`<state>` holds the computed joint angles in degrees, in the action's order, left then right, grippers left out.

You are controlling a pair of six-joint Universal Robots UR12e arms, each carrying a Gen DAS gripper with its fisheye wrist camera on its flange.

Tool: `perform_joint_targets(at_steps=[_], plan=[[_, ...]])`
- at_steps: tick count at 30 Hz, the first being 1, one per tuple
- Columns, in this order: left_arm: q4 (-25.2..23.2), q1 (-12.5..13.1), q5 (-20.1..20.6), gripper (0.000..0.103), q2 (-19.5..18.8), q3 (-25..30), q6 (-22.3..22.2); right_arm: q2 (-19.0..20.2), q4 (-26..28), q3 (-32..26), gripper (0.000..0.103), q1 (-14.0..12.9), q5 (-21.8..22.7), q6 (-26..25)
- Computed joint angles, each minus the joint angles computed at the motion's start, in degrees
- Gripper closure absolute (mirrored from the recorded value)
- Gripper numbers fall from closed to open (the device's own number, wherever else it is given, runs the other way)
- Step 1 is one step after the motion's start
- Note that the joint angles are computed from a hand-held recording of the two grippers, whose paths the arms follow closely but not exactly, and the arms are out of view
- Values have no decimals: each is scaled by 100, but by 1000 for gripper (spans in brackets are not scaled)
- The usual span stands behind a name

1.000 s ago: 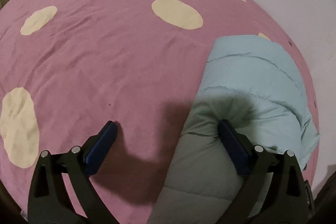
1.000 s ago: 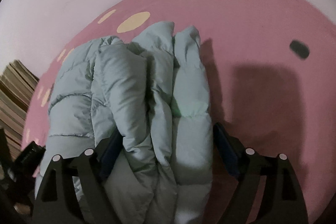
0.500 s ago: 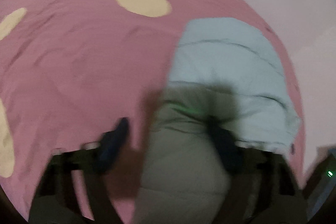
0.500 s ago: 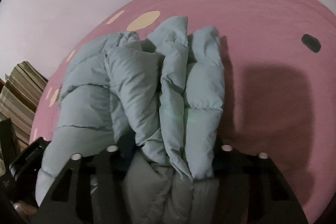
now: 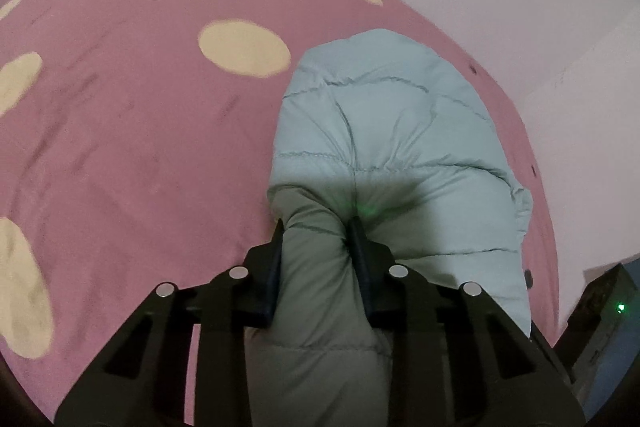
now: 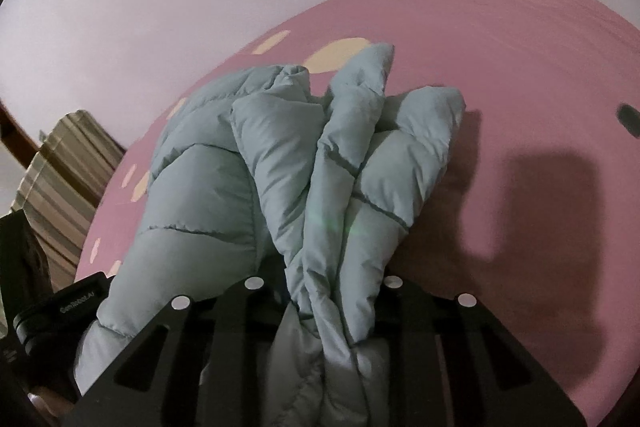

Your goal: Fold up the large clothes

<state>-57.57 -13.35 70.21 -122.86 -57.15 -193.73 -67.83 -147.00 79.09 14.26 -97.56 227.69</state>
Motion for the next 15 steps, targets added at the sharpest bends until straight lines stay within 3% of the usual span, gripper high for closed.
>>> perform_joint_targets(at_steps=[6,15], plan=[[242,173,291,74,47,-3,-140,449,26,-650,80,56,305,-259],[51,369,427,74,4,-88,-237,897,413,-1186,80,124,484,-463]])
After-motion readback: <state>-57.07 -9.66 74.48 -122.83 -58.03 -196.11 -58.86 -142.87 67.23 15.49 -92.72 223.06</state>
